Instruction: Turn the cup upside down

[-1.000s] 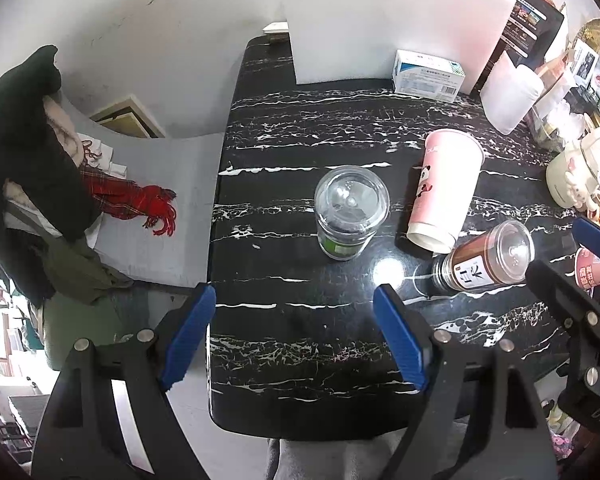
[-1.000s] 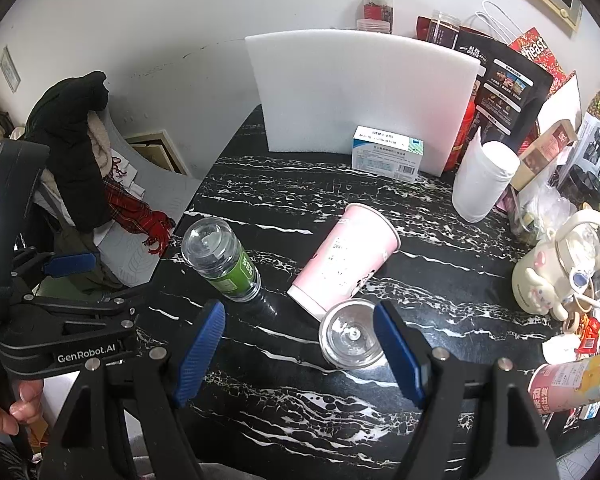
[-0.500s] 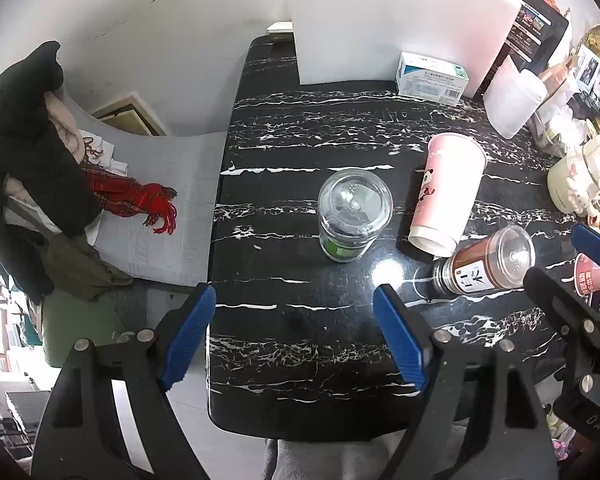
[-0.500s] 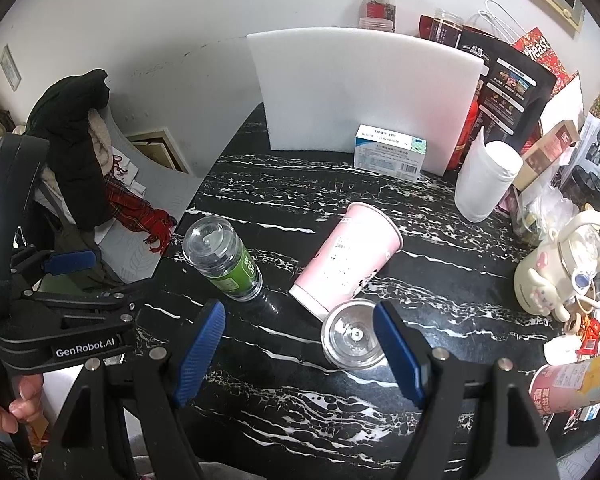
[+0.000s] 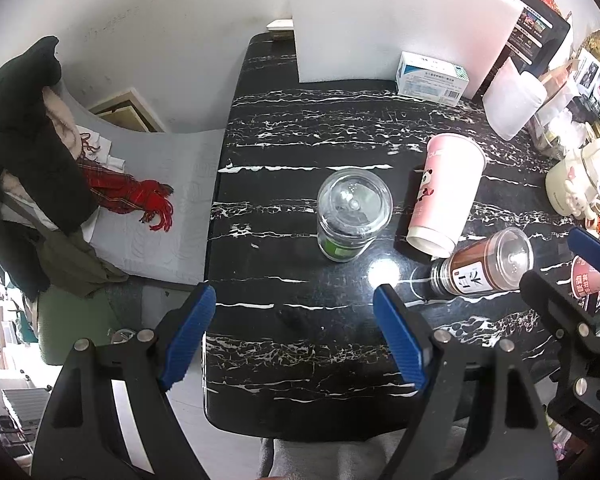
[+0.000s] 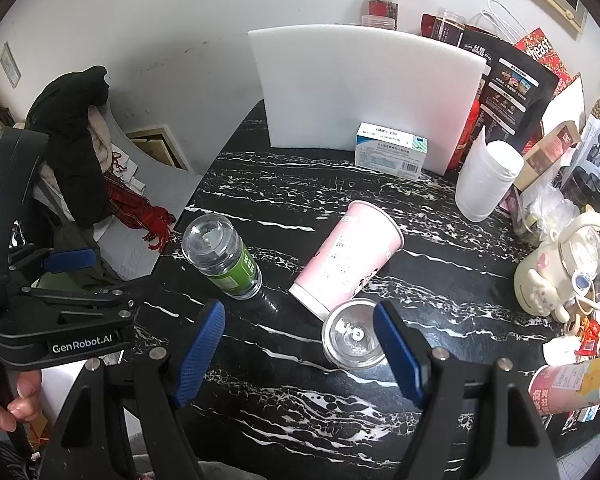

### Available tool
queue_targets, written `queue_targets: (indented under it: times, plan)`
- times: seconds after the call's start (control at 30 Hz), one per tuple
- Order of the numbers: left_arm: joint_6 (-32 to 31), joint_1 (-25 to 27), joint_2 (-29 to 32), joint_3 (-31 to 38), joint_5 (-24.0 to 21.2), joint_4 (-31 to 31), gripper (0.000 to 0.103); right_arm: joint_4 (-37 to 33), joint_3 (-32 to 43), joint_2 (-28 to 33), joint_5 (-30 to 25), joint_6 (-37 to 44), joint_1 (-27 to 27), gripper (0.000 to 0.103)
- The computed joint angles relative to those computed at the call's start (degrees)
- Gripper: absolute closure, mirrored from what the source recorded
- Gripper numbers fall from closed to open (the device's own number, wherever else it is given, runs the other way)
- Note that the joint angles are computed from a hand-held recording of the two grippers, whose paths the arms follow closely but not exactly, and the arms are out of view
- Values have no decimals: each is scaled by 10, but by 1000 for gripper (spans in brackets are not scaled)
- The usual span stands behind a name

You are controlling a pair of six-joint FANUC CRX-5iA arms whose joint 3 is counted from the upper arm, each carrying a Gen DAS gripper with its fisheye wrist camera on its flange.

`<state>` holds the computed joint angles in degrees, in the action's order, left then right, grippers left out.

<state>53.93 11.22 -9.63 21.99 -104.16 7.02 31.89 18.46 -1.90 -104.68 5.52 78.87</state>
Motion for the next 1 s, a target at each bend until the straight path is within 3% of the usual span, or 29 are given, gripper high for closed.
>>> queue_targets:
  times: [1.0]
  plan:
    - [0,2,-1,-3,-3,8,23,-2,-5,-2,1,-3,0,26]
